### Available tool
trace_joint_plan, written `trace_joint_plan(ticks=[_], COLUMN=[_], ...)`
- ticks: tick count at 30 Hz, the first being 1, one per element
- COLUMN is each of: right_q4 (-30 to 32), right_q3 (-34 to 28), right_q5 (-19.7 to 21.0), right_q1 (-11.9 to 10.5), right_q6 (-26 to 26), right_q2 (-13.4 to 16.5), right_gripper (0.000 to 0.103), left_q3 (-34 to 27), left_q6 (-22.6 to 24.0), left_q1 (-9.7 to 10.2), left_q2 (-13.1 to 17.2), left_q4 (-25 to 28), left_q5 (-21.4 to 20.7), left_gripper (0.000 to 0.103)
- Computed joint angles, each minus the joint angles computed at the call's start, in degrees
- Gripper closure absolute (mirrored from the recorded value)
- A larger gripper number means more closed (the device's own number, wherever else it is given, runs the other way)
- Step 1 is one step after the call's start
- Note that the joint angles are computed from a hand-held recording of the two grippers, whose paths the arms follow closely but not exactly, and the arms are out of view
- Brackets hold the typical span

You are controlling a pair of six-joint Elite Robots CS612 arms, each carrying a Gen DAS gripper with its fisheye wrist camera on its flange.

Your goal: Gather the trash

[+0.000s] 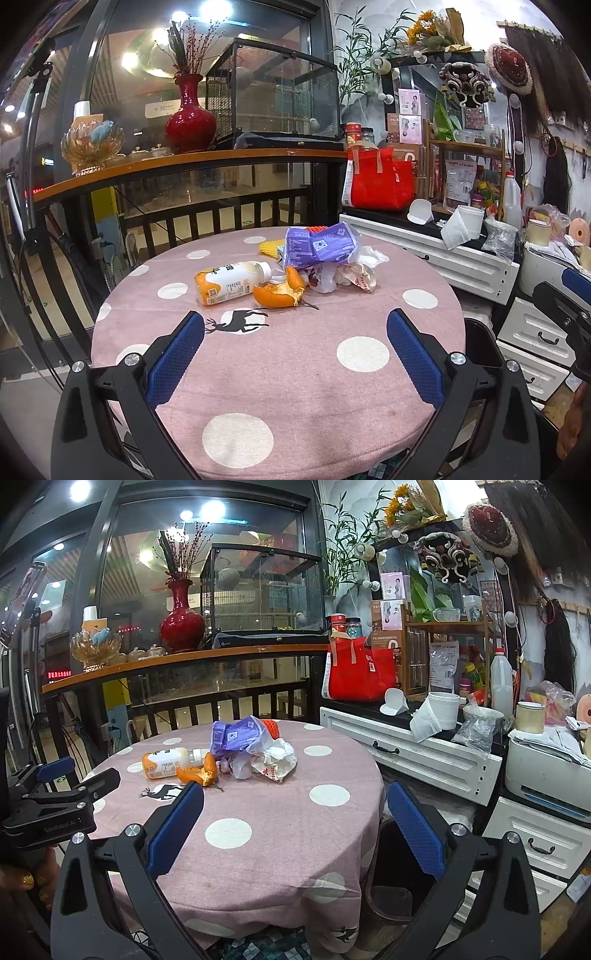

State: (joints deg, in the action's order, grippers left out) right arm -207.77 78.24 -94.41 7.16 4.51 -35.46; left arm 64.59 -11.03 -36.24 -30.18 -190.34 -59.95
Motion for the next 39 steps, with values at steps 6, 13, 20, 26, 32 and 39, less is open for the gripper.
trace_joint_plan(ticks=[6, 13, 20, 26, 32, 39], right_q4=[0.00, -0.12, -0.36, -0.12, 0.20, 0.38], right_q3=[0.16, 0.10, 0.40, 0.43, 0.34, 0.34], right_q5=[0.21, 0.08, 0.24, 0.45, 0.46, 0.70], right_q1=[-0.10, -0.03, -0.06, -0.09, -0.03, -0.19], right_q6=[0.09, 0.03, -0.19, 0.07, -0.04, 0.32], right_q2=[-0.13, -0.09, -0.28, -0.32, -0.35, -0.40], right_gripper=[0.005, 0.005, 0.005, 0.005, 0.005, 0.005], left_q3=[-0.02, -0.06, -0.09, -0.06, 0.00, 0.01], left_q6=[0.16, 0.13, 0.09, 0.02, -0.07, -0.44], left_q1=[-0.10, -0.14, -0.18, -0.29, -0.34, -0.27], left_q2=[0.03, 0.02, 0.08, 0.05, 0.00, -0.10], left_q4=[0.03, 0.10, 0.12, 0.33, 0.54, 1.37], left_q5=[0.07, 0.13, 0.23, 0.19, 0.16, -0.64], left_gripper=[0.005, 0.005, 0.005, 0.005, 0.005, 0.005])
